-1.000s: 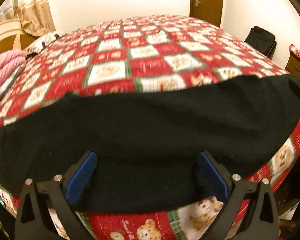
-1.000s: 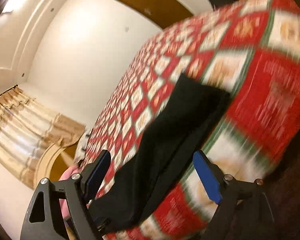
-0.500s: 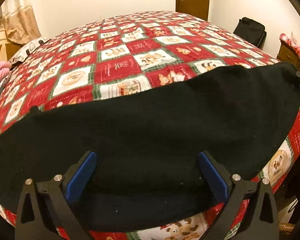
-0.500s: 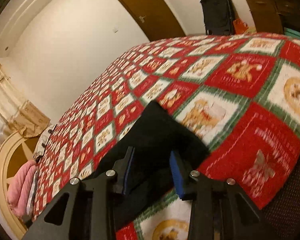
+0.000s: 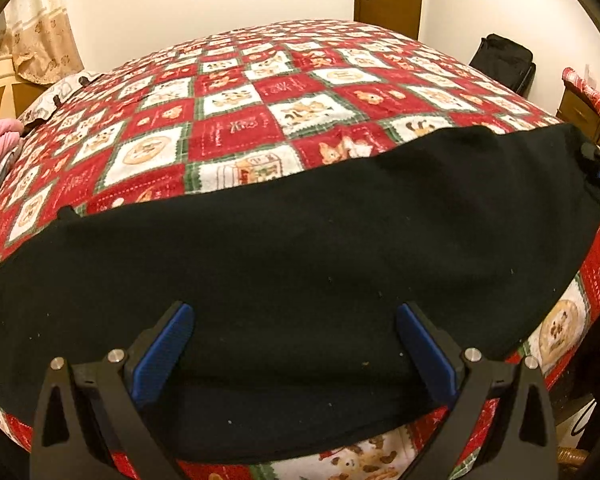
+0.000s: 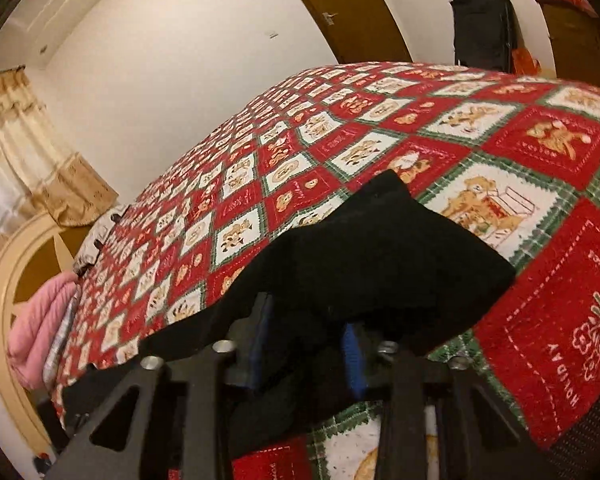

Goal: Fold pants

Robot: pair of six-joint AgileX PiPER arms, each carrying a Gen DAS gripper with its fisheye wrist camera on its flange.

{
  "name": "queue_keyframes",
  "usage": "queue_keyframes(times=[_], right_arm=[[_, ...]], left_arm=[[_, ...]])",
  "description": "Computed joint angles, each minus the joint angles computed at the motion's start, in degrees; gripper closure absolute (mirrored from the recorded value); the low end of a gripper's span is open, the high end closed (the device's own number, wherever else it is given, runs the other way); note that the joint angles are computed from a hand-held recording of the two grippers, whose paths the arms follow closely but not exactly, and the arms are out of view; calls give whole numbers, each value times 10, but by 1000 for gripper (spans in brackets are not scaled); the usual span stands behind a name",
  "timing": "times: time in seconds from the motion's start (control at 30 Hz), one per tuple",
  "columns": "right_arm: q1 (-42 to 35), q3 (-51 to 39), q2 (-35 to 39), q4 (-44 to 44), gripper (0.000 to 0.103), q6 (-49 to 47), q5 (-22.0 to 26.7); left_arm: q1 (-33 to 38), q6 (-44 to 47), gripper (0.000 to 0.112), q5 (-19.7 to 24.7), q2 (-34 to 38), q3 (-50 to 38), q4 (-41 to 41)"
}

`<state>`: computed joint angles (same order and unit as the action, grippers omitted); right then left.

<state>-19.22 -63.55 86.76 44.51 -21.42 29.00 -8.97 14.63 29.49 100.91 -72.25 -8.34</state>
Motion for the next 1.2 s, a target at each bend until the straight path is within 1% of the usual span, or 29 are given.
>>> queue_keyframes(times=[0.03,0.07,0.13,0.2,0.27,0.37,0.47,0.53,0.57,0.6,0.63,0.7,0.73,0.77,0.8,0.83,0.9,0.93,0.97,1.0,1.03,1.07,1.1,1.13,1.17,1.2], right_arm=[[-5,-6,7,10,98,-7,15],[-11,-9,9,22,99,-14,27],[-14,-9,-6,-1,99,-4,31],[-26,-9,-26,7,99,-15,46],[-54,-20,-46,26,99,-27,84],[-98,-44,-62,36,99,-35,127],[-139,-69,-48,39,99,-37,169],[-141,-79,-20,6,99,-25,195],[-137,-79,-11,-16,99,-6,195],[-141,-68,-2,-16,98,-6,196],[-155,-52,8,8,98,-15,203],[-197,-26,7,91,98,-58,225],[-219,-23,8,113,98,-53,246],[-239,-17,1,124,98,-42,251],[-252,-8,-10,131,97,-38,244],[-262,2,-32,121,96,-18,221],[-251,5,-69,63,96,29,159],[-240,-2,-79,37,96,37,134],[-228,-21,-76,13,95,43,128],[-218,-44,-64,-4,95,51,134],[-209,-72,-43,-7,93,51,149],[-201,-102,-17,-5,81,49,165],[-186,-136,13,-22,73,63,180],[-179,-155,31,-30,52,70,185],[-173,-166,48,-15,40,63,183],[-172,-167,58,13,38,46,179]], left_arm=[[0,1,9,1,0,-1,-1],[1,3,9,2,0,-1,-2],[1,5,9,3,1,-2,-3],[0,4,9,5,3,-5,-1],[2,9,9,15,7,-14,-4],[7,23,9,33,14,-30,-20],[12,35,9,48,20,-43,-34],[7,24,9,49,22,-46,-15],[5,21,9,47,21,-43,-10],[4,20,9,46,20,-42,-7],[3,20,9,46,20,-42,-6],[3,20,9,51,21,-45,-6],[4,19,9,57,22,-50,-5],[4,20,9,62,24,-54,-4],[5,19,9,67,26,-58,-5],[5,18,9,71,27,-62,-6],[7,17,9,76,29,-70,-13],[8,17,9,79,31,-74,-16],[8,13,9,81,32,-78,-17],[8,12,9,78,31,-78,-18],[8,12,9,74,30,-76,-19],[7,8,9,68,28,-72,-17],[6,4,9,63,27,-70,-13],[4,-3,9,58,26,-67,-5],[3,-9,9,54,25,-65,2],[1,-14,9,50,24,-62,9]])
